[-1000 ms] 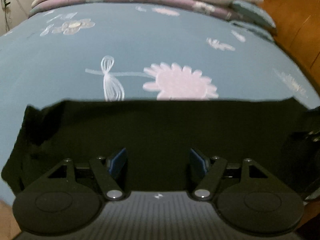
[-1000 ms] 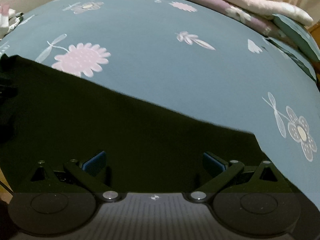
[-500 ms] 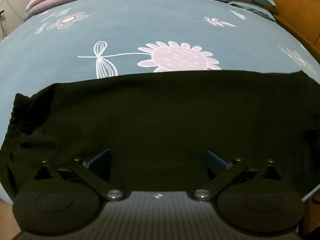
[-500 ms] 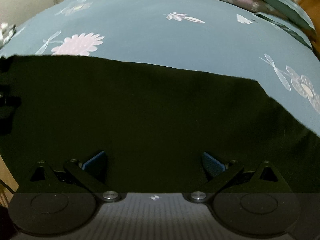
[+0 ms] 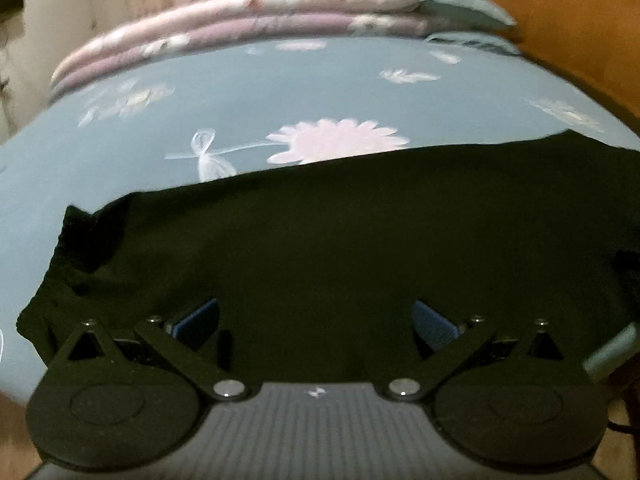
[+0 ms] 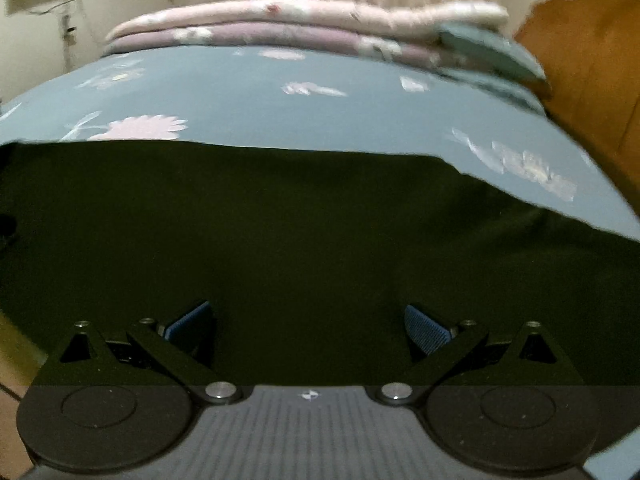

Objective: Fold clothes

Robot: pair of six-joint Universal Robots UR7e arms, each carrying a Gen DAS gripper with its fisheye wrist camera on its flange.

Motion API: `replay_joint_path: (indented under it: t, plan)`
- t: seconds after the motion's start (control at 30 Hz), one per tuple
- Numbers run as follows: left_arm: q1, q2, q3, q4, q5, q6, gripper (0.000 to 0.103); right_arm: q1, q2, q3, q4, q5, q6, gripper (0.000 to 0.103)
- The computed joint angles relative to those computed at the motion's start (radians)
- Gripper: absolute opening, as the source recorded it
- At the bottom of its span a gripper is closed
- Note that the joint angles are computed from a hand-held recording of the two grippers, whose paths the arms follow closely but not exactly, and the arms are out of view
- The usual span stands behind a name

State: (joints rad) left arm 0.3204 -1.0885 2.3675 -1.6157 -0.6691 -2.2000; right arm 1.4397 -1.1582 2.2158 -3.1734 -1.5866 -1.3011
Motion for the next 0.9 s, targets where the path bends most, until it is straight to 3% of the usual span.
replay_joint_path:
  t: [0.07,0.17,0.27,0.4,0.6,0.77,0.9]
  plan:
    - [-0.009,0.016,0.027,-0.085,-0.013,0.02,0.102,-0.019,-0.012,0.02,-0.012,0.016,0.026,0.103]
    - [-0.059,0.038,0.056,-0.094,-0.013,-0.062,0.102,-0.063,-0.032,0.03,0.013,0.074,0.088,0.103]
    - [-0.084,0.054,0.055,-0.072,-0.021,-0.096,0.102,-0.081,-0.049,0.042,0.019,0.099,0.056,0.103]
    - [-0.079,0.074,0.017,0.007,0.008,-0.133,0.102,-0.033,-0.057,-0.016,0.122,0.047,0.079,0.103]
    - [-0.004,0.061,-0.035,0.09,0.11,-0.164,0.102,0.073,0.034,-0.133,0.102,0.062,0.074,0.103]
    - [0.068,0.046,-0.059,0.125,0.13,-0.13,0.102,0.163,0.183,-0.253,0.064,-0.036,0.129,0.103]
    - [0.106,0.005,-0.018,0.042,0.147,-0.098,0.102,0.212,0.296,-0.355,0.073,-0.156,0.194,0.103]
